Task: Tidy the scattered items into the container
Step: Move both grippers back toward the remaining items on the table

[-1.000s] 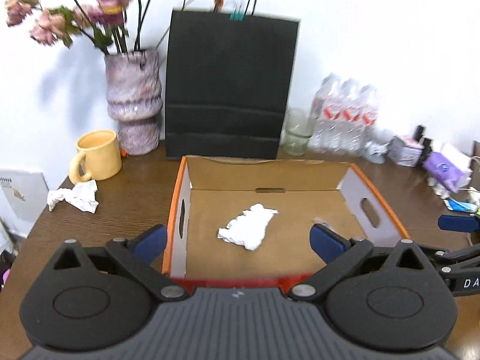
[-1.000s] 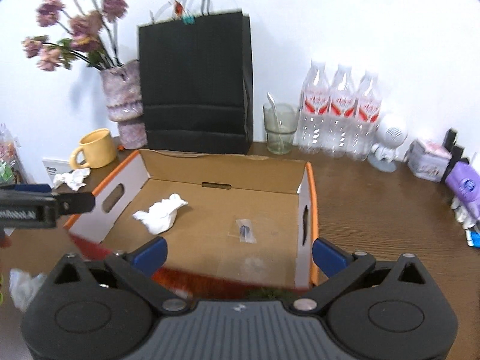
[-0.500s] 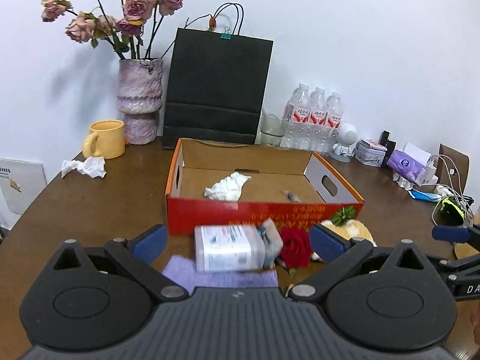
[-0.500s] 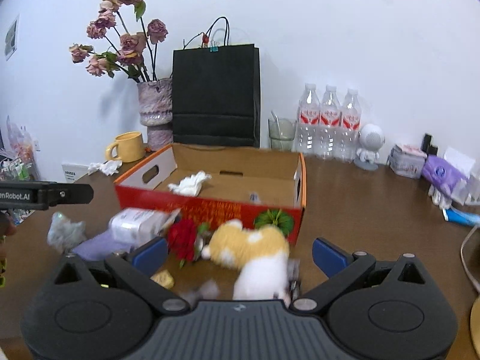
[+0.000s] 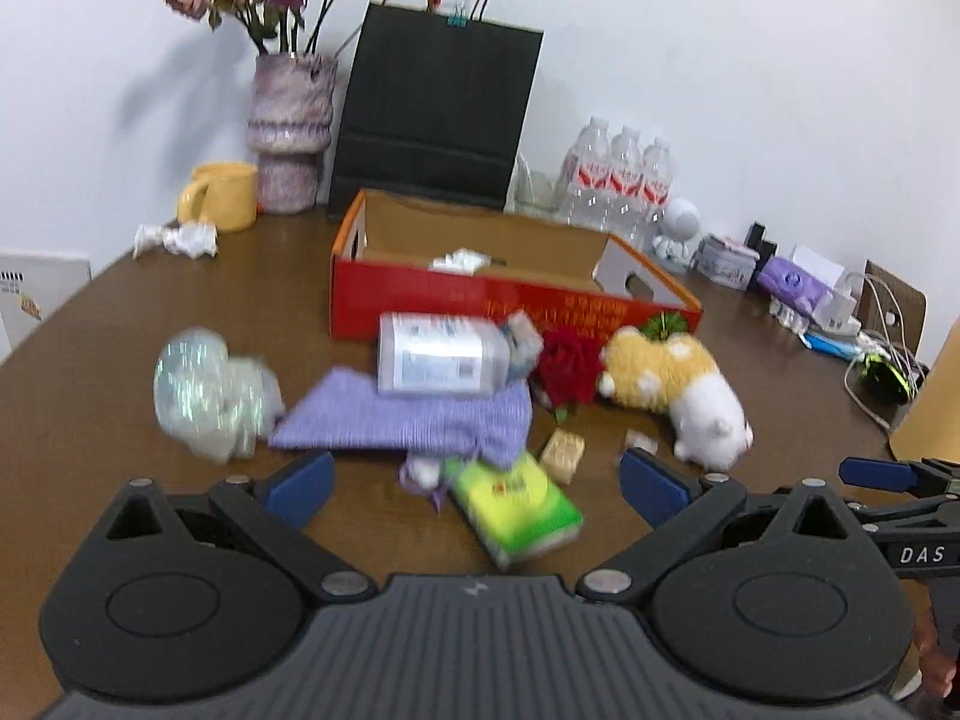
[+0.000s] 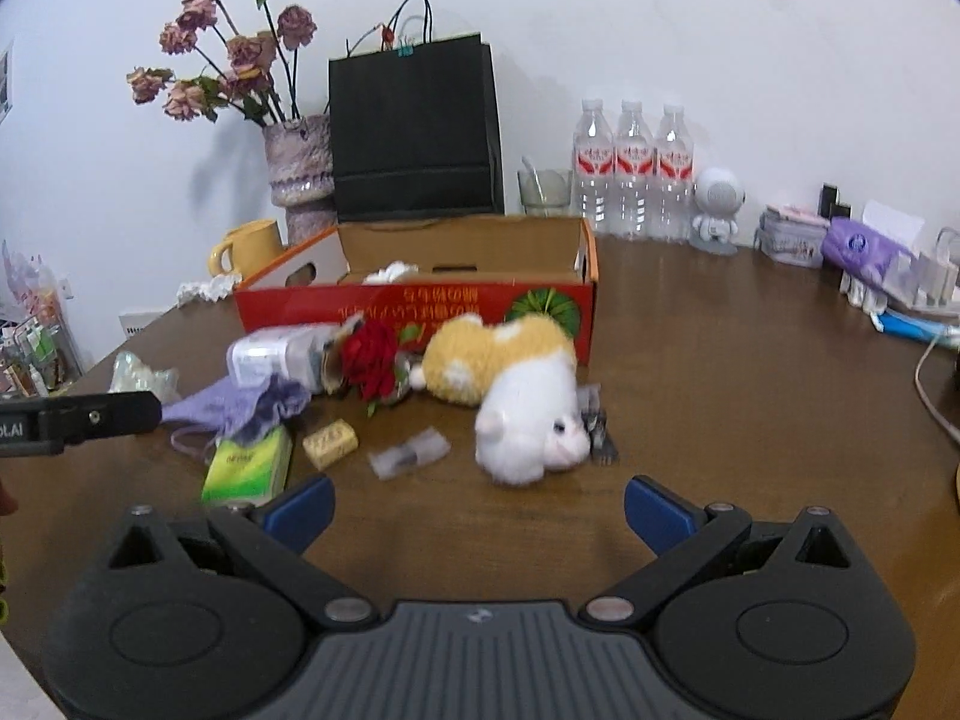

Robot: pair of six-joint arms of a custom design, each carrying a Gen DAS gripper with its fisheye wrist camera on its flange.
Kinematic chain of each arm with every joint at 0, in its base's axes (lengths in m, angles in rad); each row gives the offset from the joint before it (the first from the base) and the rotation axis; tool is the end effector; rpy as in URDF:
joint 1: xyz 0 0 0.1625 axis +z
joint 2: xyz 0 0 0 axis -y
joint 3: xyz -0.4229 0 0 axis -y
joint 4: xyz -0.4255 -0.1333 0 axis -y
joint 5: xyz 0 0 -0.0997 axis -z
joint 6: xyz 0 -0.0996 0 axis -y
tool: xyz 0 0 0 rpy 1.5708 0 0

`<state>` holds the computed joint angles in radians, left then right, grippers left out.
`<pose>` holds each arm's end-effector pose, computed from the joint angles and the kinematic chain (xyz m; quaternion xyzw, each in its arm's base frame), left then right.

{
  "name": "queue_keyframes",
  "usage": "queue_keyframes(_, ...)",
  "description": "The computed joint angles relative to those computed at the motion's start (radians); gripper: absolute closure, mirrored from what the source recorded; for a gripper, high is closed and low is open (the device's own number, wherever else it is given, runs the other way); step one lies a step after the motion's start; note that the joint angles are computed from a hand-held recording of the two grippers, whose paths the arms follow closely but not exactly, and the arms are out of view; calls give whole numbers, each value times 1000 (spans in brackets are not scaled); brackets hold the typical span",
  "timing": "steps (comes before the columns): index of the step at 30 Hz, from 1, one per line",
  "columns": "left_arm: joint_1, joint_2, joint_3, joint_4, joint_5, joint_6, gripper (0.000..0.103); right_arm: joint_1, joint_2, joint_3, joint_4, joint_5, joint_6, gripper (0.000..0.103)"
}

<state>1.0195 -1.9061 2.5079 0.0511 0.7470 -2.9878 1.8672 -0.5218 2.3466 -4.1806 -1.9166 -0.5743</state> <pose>0.0685 -0.2825 0.2007 0.1172 0.8322 -0.4688 0.2717 0.2110 -0.3501 -0.0344 0.3242 -0.8530 0.3512 0.2096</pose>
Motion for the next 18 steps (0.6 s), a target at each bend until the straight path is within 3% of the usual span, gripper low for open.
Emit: queue_keyframes(18, 57, 100, -22, -59, 8, 42, 0, -19, 47, -29, 22, -15, -15, 0)
